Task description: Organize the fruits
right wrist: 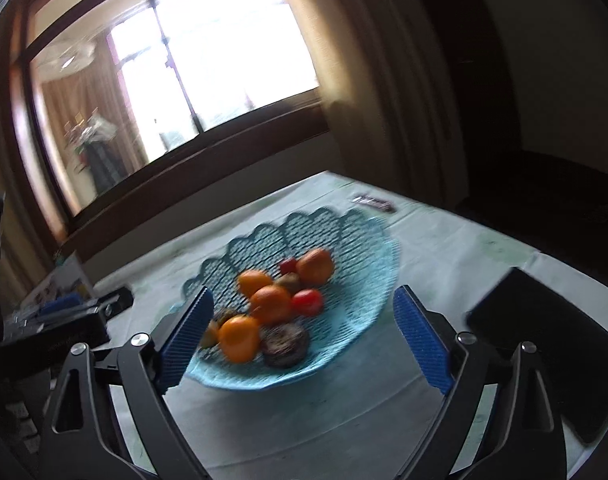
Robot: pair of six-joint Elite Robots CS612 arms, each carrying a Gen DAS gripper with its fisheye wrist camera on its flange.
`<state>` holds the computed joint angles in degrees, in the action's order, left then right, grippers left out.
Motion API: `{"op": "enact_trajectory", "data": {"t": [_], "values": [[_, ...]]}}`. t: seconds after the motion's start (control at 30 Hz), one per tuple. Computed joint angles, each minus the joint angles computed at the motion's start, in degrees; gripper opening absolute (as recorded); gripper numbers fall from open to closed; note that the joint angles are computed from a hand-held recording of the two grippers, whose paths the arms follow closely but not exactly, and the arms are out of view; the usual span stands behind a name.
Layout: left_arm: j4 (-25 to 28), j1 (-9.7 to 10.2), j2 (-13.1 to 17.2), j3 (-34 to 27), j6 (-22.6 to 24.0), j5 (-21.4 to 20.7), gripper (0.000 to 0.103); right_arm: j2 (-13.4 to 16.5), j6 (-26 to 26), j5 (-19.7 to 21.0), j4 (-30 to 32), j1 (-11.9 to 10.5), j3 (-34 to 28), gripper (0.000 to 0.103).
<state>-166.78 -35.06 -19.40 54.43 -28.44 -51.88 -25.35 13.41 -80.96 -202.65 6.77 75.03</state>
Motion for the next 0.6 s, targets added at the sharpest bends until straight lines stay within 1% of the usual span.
{"op": "enact_trajectory", "data": {"t": [0.07, 0.17, 0.23, 0.37, 0.47, 0.6], "values": [[0.1, -0.12, 0.0, 0.2, 0.0, 1.2, 0.096, -0.1, -3.6, 2.3, 1.4, 0.3, -0.1, 0.097], [0.2, -0.18, 0.0, 0.4, 0.1, 2.2, 0.096, -0.2, -8.2, 2.9, 3.5, 1.1, -0.2, 0.098], [0.1, -0.31, 0.0, 0.4, 0.3, 3.2, 0.096, -0.3, -9.6, 3.4, 3.4, 1.3, -0.2, 0.098], [0.1, -0.84, 0.3, 0.1, 1.9, 6.7, 0.098, -0.1, -9.2, 3.4, 4.4, 1.2, -0.6, 0.099], [0.1, -1.04, 0.4, -0.1, 2.7, 7.6, 0.098, -0.1, -9.0, 3.7, 5.3, 1.1, -0.8, 0.099], [0.6, -1.07, 0.6, -0.4, 3.1, 7.6, 0.098, 0.0, -9.5, 3.8, 6.2, 1.1, -1.1, 0.099]]}}
